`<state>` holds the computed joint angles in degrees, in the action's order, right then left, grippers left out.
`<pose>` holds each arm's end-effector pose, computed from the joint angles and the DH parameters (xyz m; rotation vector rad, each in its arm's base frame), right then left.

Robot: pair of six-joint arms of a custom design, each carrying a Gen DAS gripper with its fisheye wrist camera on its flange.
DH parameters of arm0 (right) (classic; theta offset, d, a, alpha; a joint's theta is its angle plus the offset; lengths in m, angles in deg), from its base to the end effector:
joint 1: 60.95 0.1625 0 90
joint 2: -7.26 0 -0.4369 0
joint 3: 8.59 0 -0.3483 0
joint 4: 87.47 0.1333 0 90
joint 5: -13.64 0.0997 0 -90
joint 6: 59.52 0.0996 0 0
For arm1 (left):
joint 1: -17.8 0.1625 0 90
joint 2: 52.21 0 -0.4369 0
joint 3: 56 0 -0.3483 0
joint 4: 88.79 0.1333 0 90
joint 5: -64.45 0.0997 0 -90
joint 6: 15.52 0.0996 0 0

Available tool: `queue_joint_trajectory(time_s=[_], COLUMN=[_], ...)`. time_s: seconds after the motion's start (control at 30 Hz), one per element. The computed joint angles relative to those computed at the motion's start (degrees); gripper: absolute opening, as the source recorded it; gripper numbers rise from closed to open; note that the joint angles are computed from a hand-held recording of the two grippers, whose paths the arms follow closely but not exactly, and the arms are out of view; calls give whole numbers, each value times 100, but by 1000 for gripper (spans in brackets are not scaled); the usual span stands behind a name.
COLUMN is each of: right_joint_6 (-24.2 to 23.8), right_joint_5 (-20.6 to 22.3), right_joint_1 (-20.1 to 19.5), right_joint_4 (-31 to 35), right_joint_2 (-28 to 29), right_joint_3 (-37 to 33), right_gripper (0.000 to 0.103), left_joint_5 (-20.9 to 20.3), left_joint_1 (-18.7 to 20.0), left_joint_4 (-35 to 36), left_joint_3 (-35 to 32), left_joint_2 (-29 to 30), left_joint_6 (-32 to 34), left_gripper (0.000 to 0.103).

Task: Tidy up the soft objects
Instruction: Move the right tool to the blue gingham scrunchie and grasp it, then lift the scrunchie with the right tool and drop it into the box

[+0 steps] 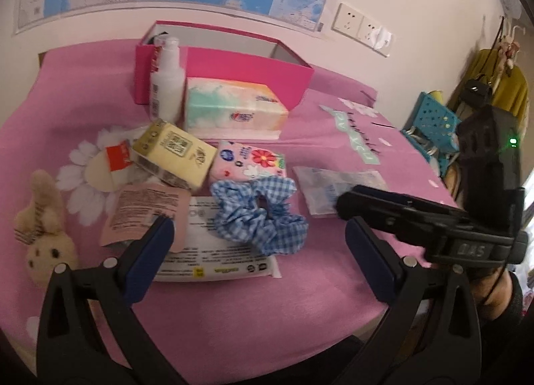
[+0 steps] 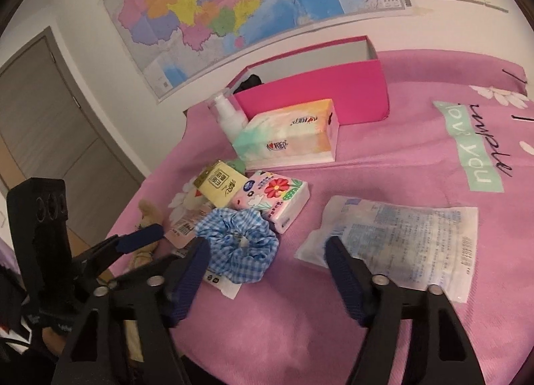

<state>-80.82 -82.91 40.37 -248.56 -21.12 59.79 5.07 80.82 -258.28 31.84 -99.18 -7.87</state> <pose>0.2742 -0.7484 0.1130 0.7648 -2.7771 0.7838 -0.1504 -0.7010 0.2492 0.5265 2.5125 -1.0001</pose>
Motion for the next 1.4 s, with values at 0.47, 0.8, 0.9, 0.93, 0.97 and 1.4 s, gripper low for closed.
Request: queue_joint_trajectory(time_s=[0.47, 0.8, 0.9, 0.93, 0.97, 1.4], right_joint_6=[70, 13, -11, -24, -54, -115], right_joint_5=[86, 18, -2, -16, -45, -115], right_joint_1=[-75, -74, -64, -56, -43, -33], right_joint_4=[968, 1406, 1468, 1507, 1560, 1712], right_joint_2=[357, 489, 533, 554, 590, 699], right_joint_3=[-750, -990, -1052, -1085, -1142, -1270], right_gripper=[48, 36, 32, 28, 27, 9], left_joint_5=[-203, 19, -8, -3, 6, -143], left_joint_1=[159, 213, 229, 236, 233, 265], left_joint_4=[669, 962, 1032, 1086, 1049, 1311], left_joint_3=[-517, -651, -682, -712, -703, -840], left_joint_2=[236, 271, 265, 283, 284, 303], left_joint_6=[-285, -517, -544, -539, -512, -661], left_gripper=[67, 53, 53, 53, 53, 21])
